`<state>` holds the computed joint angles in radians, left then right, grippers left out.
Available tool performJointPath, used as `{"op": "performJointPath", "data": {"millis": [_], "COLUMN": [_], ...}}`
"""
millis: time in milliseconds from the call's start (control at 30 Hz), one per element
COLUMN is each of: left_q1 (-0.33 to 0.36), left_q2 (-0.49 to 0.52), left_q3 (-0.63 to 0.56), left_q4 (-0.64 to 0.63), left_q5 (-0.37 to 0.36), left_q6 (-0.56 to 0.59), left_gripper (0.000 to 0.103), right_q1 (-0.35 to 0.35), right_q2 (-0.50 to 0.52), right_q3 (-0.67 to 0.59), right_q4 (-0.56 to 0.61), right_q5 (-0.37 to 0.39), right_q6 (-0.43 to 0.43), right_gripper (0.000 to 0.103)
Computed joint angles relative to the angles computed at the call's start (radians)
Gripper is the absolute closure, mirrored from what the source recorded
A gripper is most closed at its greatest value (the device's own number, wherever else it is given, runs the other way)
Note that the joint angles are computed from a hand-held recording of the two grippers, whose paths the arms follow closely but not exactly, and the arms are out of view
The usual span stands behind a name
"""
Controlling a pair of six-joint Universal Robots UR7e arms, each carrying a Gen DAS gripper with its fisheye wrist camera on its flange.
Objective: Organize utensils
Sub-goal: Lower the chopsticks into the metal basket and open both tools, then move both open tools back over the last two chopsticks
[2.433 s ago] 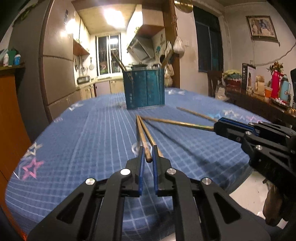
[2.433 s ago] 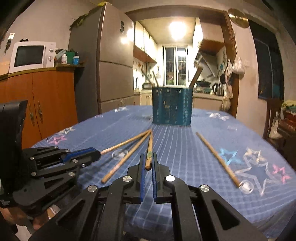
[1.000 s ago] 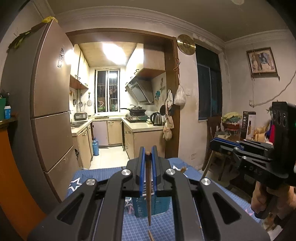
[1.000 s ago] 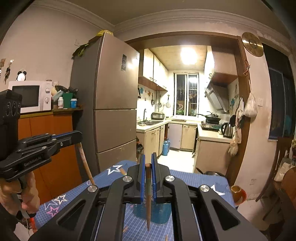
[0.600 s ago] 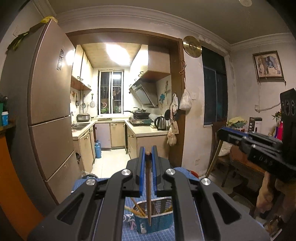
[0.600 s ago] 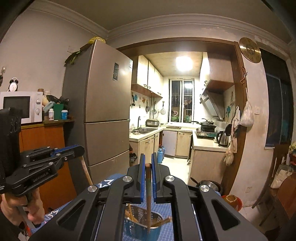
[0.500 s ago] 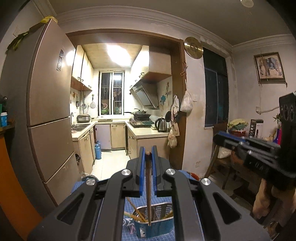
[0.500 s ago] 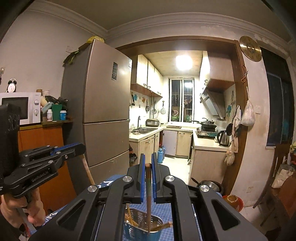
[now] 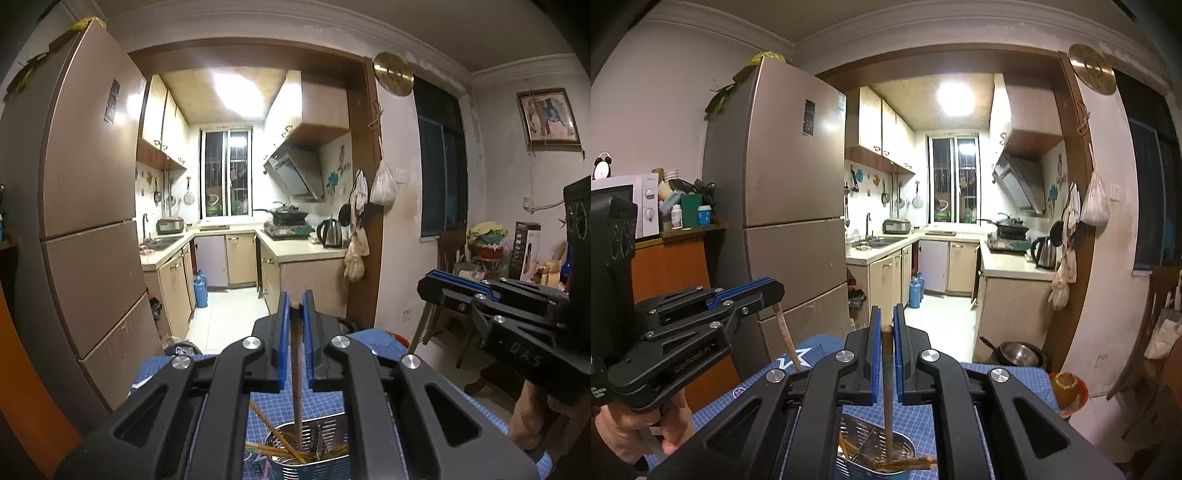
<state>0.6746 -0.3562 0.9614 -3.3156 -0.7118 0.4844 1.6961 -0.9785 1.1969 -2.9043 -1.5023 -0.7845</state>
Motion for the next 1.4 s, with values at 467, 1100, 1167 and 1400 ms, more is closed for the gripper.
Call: {"op": "performJointPath", "data": {"millis": [467,1100,1167,1400], "left_q1": [0.018,-0.090,-0.118,-0.174], "left_q2": [0.016,-0.178,-0.230,-0.275], "left_q3": [-0.032,0.435,0.595,1.000], "left_q4": [0.067,-0.304,-0.382,-0.366], "left_q5": [0.005,0.087,0.113,0.211], "left_q6": [-0.031,0.056,0.026,-0.328], "left_gripper": [0.096,0.044,0.042,0.041], "right_q1": [-0.021,-0.107,-0.171,-0.450], "right_q2": [0.031,-0.353,-0.444,-0.623], "right_q3": [-0.007,0.508,0.647,1.024], "right_q4": [0.017,-0.166,-0.199,-0.254], "right_q5": [-0.001,0.188,0.231,0.270], "right_q6": [-0.008,-0.070,-0.090,-0.190], "right_gripper": [0.095,0.073,0.073,0.073]}}
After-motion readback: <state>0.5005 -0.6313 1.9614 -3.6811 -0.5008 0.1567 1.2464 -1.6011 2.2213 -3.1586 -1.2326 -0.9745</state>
